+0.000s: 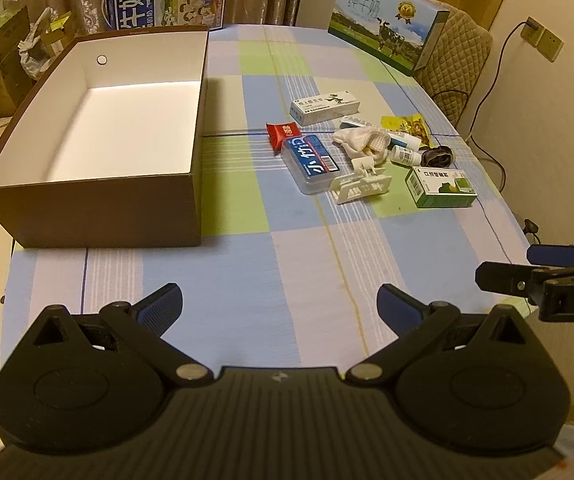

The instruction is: Organize objects

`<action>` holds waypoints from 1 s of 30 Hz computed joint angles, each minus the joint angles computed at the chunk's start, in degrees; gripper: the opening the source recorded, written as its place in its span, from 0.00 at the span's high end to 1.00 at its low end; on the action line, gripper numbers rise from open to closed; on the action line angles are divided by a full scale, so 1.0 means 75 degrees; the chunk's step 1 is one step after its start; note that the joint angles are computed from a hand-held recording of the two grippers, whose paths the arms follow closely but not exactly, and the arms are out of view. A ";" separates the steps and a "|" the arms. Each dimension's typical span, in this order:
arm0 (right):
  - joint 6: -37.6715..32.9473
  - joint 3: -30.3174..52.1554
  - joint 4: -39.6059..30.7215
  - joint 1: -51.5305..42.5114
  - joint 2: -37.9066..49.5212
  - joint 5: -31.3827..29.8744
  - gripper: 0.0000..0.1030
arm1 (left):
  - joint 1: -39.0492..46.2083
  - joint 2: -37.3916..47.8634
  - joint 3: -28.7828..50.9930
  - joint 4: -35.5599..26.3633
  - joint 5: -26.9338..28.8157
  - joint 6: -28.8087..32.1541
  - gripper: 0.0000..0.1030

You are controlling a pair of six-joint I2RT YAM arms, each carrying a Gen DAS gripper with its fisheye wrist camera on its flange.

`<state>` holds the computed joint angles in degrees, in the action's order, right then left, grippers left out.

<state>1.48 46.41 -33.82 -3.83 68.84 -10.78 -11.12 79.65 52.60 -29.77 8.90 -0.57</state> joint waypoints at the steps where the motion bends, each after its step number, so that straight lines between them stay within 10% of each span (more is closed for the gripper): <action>1: 0.0050 -0.0003 0.0008 0.0033 -0.0001 0.0066 0.06 | 0.0037 0.0004 -0.0004 0.0008 0.0040 0.0037 0.01; 30: -0.1669 0.2508 0.0796 -0.2688 0.3637 -0.1884 0.06 | -0.0999 0.1975 0.1839 0.0260 -0.0679 -0.1404 0.01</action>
